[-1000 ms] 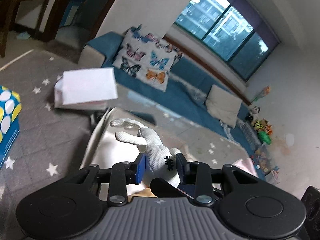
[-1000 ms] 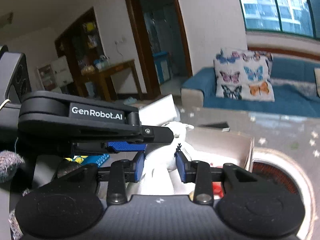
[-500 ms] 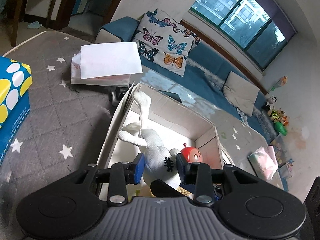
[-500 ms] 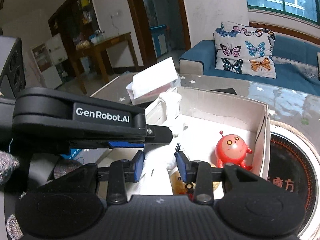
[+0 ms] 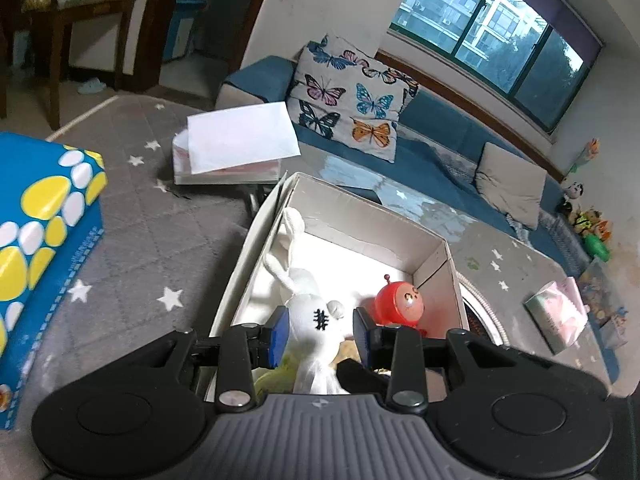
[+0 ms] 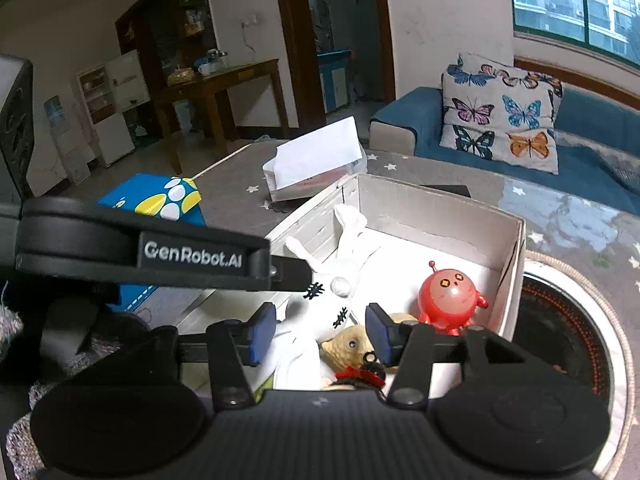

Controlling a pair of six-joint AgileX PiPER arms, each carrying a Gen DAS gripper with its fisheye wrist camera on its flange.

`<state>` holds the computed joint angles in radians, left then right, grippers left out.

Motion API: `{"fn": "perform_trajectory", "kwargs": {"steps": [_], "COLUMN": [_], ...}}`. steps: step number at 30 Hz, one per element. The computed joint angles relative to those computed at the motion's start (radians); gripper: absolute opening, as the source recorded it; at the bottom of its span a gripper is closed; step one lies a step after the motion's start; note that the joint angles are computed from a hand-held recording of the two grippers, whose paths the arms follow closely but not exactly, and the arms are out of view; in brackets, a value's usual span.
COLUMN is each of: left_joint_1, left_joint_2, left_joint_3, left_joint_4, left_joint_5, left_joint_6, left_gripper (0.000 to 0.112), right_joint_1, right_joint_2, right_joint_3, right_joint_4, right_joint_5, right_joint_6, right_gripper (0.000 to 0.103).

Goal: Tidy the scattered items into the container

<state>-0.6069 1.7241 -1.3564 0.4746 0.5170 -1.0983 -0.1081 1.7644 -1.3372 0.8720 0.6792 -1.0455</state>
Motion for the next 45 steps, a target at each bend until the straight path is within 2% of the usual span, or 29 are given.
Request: {"fn": "perform_trajectory", "kwargs": {"steps": [4,6,10,12,20,26,31,35,45], "left_joint_1": [-0.057,-0.087,-0.167,-0.211,-0.370,-0.495,-0.555,-0.574,-0.640], "left_joint_2": [-0.044,-0.068,-0.103,-0.115,-0.167,-0.156,-0.116,-0.108,-0.087], "left_joint_3": [0.033,0.050,0.061,0.064,0.121,0.132,0.121,0.148,0.201], "left_joint_4": [0.124,0.173,0.275,0.306,0.415,0.467,0.439,0.403,0.401], "left_joint_5": [0.048,0.072,0.161,0.209,0.321,0.440,0.519,0.508,0.519], "left_joint_6": [-0.124,-0.173,-0.262,-0.293,-0.445,-0.537,-0.576,-0.608,-0.708], "left_gripper": [0.037,0.037,0.039,0.039,0.039,0.039,0.038,0.038,0.038], "right_joint_1": [-0.036,-0.051,-0.096,-0.119,-0.246,-0.359,-0.474,-0.560,-0.619], "right_joint_2": [-0.054,-0.083,-0.147,-0.181,-0.318,-0.403,-0.443,-0.452,-0.430], "right_joint_3": [0.044,0.068,0.112,0.140,0.265,0.371,0.429,0.455,0.517], "right_joint_4": [0.038,0.054,0.094,0.112,0.174,0.215,0.225,0.232,0.209], "right_joint_5": [0.030,0.038,0.080,0.093,0.177,0.242,0.305,0.354,0.331], "right_joint_6": [-0.075,-0.118,-0.193,-0.237,-0.424,-0.547,-0.613,-0.648,-0.671], "right_gripper": [0.066,0.067,0.079,0.086,0.103,0.103,0.103,0.103,0.103]}}
